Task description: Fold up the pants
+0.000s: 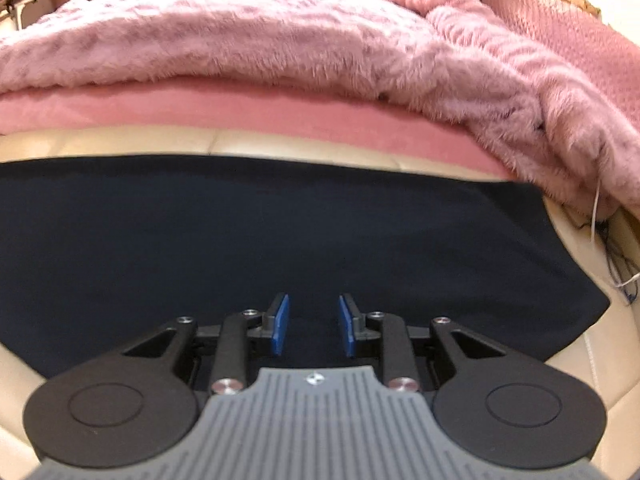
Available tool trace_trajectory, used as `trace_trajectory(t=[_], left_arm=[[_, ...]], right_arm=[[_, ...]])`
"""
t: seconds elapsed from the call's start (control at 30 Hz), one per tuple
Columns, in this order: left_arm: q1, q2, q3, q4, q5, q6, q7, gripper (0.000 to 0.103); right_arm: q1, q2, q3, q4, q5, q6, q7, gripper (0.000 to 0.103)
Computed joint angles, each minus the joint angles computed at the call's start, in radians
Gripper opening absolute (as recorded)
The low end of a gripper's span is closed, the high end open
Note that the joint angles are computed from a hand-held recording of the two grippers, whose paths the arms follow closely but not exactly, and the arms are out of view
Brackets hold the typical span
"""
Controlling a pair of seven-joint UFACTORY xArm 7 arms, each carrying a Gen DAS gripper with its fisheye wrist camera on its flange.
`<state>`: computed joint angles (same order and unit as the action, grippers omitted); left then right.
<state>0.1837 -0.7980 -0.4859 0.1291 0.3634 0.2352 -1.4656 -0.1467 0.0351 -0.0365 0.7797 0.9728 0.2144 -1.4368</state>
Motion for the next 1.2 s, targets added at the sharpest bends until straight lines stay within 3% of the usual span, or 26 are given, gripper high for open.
trace_trajectory(t=[0.07,0.13,0.27,0.33,0.47,0.57,0.67,0.77,0.93,1.07,1.1,1.13,1.17,1.2], left_arm=[[0.014,-0.04,-0.02,0.004,0.017,-0.009,-0.003,0.0],[0.039,-0.051,-0.032,0.017,0.033,-0.018,0.008,0.0],[0.117,0.047,-0.06,0.06,0.062,-0.034,0.032,0.0],[0.111,0.11,-0.032,0.065,0.053,-0.052,0.047,0.002],[0.04,0.043,0.001,0.032,0.007,0.015,0.001,0.013],[-0.109,-0.082,0.075,-0.003,-0.051,0.126,0.01,0.013],[-0.244,-0.211,0.104,-0.056,-0.133,0.187,-0.051,0.013],[-0.323,-0.266,0.09,-0.097,-0.206,0.199,-0.175,0.013],[-0.322,-0.19,0.044,-0.102,-0.23,0.165,-0.35,0.029],[-0.299,-0.191,0.007,-0.117,-0.203,0.149,-0.47,0.031],[-0.288,-0.189,-0.001,-0.119,-0.188,0.138,-0.488,0.031],[-0.279,-0.178,0.0,-0.116,-0.174,0.129,-0.493,0.023],[-0.275,-0.17,0.005,-0.112,-0.161,0.125,-0.491,0.015],[-0.277,-0.155,0.016,-0.095,-0.15,0.149,-0.476,0.0]], right_arm=[[-0.002,0.037,0.003,0.015,-0.021,-0.013,0.037,0.021],[-0.016,0.043,0.02,0.019,0.037,-0.018,-0.012,0.021],[-0.02,0.039,0.031,0.007,0.031,-0.038,-0.027,0.021],[-0.019,0.039,0.032,0.005,0.019,-0.041,-0.008,0.021],[-0.023,0.04,0.027,0.009,-0.02,-0.029,0.024,0.022],[-0.012,0.028,0.022,0.003,-0.058,-0.041,0.053,0.022],[-0.013,-0.02,0.034,-0.017,0.088,-0.034,-0.072,0.022],[0.014,-0.059,0.005,-0.052,0.096,-0.005,-0.076,0.022],[0.043,-0.078,-0.031,-0.083,0.063,0.024,-0.029,0.022],[0.05,-0.081,-0.047,-0.092,0.054,0.041,-0.015,0.024],[0.051,-0.081,-0.049,-0.094,0.056,0.045,-0.016,0.025],[0.052,-0.08,-0.051,-0.095,0.06,0.048,-0.021,0.025],[0.054,-0.08,-0.051,-0.096,0.072,0.045,-0.032,0.025],[0.055,-0.079,-0.051,-0.097,0.082,0.042,-0.041,0.025]])
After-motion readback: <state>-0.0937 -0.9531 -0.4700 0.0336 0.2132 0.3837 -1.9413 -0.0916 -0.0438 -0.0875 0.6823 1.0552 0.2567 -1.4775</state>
